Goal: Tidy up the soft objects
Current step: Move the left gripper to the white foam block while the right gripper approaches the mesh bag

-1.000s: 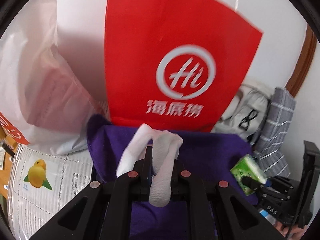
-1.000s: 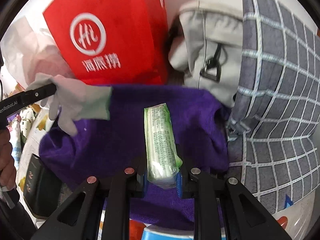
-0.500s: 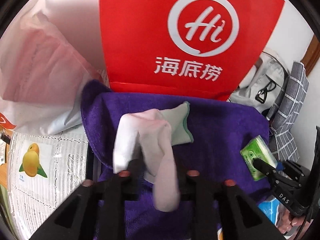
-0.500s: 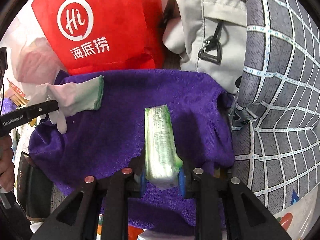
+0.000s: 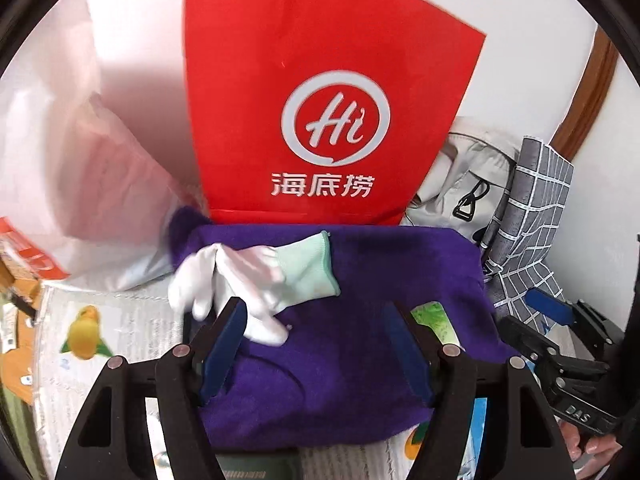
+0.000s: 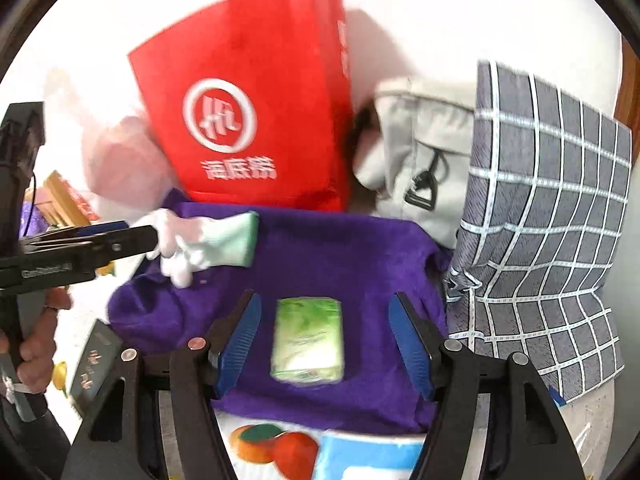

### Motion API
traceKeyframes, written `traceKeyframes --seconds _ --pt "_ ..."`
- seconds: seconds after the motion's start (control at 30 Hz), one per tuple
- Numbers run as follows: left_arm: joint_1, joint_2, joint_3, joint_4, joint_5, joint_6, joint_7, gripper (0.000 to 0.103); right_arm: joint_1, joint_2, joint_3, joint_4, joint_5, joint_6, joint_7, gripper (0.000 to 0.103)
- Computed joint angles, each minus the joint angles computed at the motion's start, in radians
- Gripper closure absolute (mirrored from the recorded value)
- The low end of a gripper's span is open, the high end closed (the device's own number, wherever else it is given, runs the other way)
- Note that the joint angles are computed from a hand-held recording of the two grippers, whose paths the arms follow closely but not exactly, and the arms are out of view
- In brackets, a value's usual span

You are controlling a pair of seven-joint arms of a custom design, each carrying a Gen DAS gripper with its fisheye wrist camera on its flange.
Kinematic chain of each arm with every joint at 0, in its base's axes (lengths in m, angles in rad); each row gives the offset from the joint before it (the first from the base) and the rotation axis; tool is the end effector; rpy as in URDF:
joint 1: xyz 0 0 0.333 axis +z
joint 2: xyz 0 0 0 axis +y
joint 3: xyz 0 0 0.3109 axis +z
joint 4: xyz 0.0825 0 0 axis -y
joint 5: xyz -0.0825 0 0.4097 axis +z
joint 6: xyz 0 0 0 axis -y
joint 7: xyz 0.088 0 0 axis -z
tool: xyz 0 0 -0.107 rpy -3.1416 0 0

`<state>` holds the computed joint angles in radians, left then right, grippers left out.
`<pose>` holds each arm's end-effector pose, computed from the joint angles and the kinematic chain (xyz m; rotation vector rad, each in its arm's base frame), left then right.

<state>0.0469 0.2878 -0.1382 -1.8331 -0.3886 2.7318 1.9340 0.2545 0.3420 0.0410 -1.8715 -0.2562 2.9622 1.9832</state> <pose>0.6905 -0.0412 0.4254 -1.7971 2.0414 -0.8420 0.6610 0.2164 0.3989 -1.8337 1.6429 -0.5500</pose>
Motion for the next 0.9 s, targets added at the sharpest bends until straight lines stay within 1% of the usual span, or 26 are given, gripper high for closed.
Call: traceKeyframes --seconds 0.07,0.1,0.17,0.3,0.4,0.47,0.5,0.57,0.6,0.63,0.67,0.77,0.8,0.83,0.9 --pt "0.023 -0.045 -0.012 -0.056 -0.052 0.016 0.028 0.033 0.037 -0.044 -0.032 -0.056 -0.045 0.030 0.044 0.036" --pt "0.031 -0.063 -0.014 -0.076 -0.076 0.009 0.044 0.033 0.042 -0.070 -0.034 -0.086 -0.057 0.037 0.054 0.035" --pt "0.032 -0.109 -0.009 -0.134 -0.098 0.020 0.060 0.033 0.046 -0.118 -0.030 -0.146 -0.073 0.049 0.072 0.034" --pt "0.019 -0.203 0.018 -0.259 -0.095 0.071 0.046 0.033 0.067 -0.181 -0.026 -0.240 -0.119 0.070 0.134 0.034" --pt "0.016 -0.277 0.029 -0.353 -0.152 0.093 0.072 0.033 0.061 -0.225 0.011 -0.309 -0.096 0.079 0.128 0.034" --pt "0.008 -0.308 0.038 -0.397 -0.149 0.106 0.075 0.033 0.057 -0.261 0.037 -0.364 -0.060 0.084 0.099 0.034" --pt "0.004 -0.333 0.042 -0.429 -0.141 0.116 0.078 0.034 0.062 -0.290 0.045 -0.405 -0.056 0.093 0.098 0.034" --pt "-0.007 -0.384 0.049 -0.495 -0.142 0.144 0.084 0.033 0.071 -0.328 0.040 -0.461 -0.110 0.110 0.160 0.034" --pt "-0.012 -0.404 0.054 -0.520 -0.142 0.145 0.085 0.033 0.073 -0.351 0.044 -0.497 -0.111 0.116 0.173 0.035" --pt "-0.018 -0.422 0.062 -0.542 -0.150 0.144 0.094 0.033 0.078 -0.373 0.048 -0.533 -0.076 0.119 0.149 0.035" --pt "-0.033 -0.451 0.075 -0.576 -0.188 0.147 0.124 0.033 0.082 -0.395 0.051 -0.565 -0.057 0.118 0.141 0.035" --pt "-0.066 -0.501 0.105 -0.640 -0.261 0.146 0.185 0.033 0.071 -0.461 0.073 -0.662 -0.082 0.114 0.196 0.036" --pt "-0.072 -0.519 0.111 -0.664 -0.275 0.148 0.195 0.033 0.079 -0.476 0.069 -0.687 -0.068 0.119 0.193 0.036" --pt "-0.078 -0.536 0.114 -0.688 -0.286 0.154 0.200 0.033 0.107 -0.495 0.052 -0.720 -0.025 0.128 0.169 0.036" --pt "-0.087 -0.563 0.119 -0.725 -0.296 0.159 0.199 0.033 0.203 -0.519 -0.015 -0.770 0.097 0.140 0.083 0.036"
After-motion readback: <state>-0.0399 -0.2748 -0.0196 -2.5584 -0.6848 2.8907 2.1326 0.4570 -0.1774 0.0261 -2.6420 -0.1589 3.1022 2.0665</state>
